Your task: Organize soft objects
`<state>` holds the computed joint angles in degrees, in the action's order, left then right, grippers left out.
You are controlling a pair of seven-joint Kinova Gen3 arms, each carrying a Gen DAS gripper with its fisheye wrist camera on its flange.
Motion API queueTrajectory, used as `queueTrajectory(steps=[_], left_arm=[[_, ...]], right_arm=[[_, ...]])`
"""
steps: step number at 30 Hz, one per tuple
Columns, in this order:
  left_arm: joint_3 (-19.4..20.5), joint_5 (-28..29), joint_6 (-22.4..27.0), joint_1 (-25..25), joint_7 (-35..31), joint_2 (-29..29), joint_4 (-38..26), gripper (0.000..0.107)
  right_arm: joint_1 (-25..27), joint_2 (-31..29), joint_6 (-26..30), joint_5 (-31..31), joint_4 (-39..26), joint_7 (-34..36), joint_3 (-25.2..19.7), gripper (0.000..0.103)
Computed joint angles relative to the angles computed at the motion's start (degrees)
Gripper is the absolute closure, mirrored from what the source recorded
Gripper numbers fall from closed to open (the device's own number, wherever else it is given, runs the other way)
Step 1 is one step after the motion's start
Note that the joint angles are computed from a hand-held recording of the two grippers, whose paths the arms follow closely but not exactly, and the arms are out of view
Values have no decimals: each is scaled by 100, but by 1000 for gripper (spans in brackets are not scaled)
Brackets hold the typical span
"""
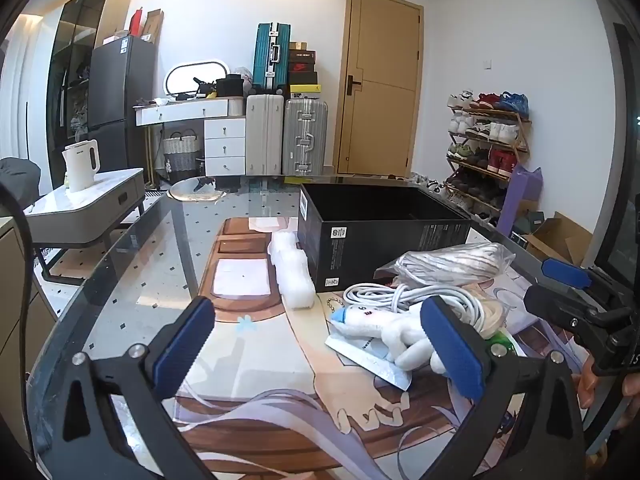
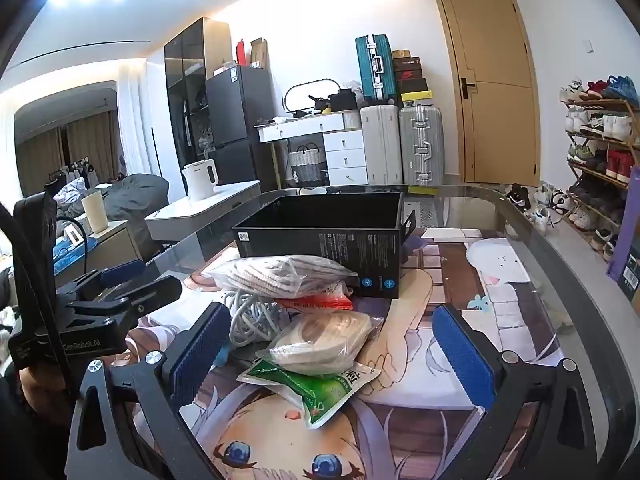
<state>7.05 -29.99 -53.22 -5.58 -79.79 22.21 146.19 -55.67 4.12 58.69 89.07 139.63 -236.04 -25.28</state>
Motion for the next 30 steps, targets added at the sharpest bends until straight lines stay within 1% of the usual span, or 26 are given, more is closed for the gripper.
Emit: queueTrajectory(steps=[1, 2, 5, 7, 8, 10, 11, 12, 14, 15, 16, 18, 19, 30], left_arm=[[-58, 97, 168, 115, -99, -73, -30, 4], [-24, 145, 243, 123, -104, -99, -46, 4], [5, 224, 258, 170, -87, -104, -55, 4], [49, 247, 307, 202, -57, -109, -86, 4], [5, 142, 242, 95, -17, -65, -95, 4], [-9, 96, 147, 78, 9, -45, -57, 4], [16, -31, 101, -45, 87, -41, -48, 4], [24, -65, 109, -61, 98, -48, -55, 4], [18, -43, 143, -16, 99, -63, -73, 4], [11, -11, 165, 24, 92, -73, -84, 4], [20, 3, 198, 44, 93, -84, -99, 4], [38, -61, -2, -88, 54, 10, -8, 4], [-34, -68, -55, -27, 63, 25, 1, 4], [-7, -86, -47, -62, 70, 29, -5, 4]], right_arm=[[-3, -8, 19, 0, 14, -40, -15, 0], [-112, 19, 108, 40, 50, -36, 35, 0], [-13, -40, 2, -111, -21, 132, -5, 0], [0, 5, -35, -17, -26, 42, 11, 0], [-8, 15, -24, -20, -35, 44, 7, 0], [33, -26, -107, 14, -15, 20, 34, 0], [52, -28, -138, 28, -24, 47, 43, 0], [60, -12, -130, 49, -29, 43, 45, 0], [80, -33, -185, 74, 9, 28, 48, 0], [101, -46, -120, 54, 31, -9, -29, 0], [23, 48, -37, 101, 42, -135, 1, 0], [5, 53, -7, 102, 52, -144, -10, 0], [-5, 54, 11, 91, 53, -142, -13, 0], [-13, 46, 7, 70, 49, -105, -7, 0]])
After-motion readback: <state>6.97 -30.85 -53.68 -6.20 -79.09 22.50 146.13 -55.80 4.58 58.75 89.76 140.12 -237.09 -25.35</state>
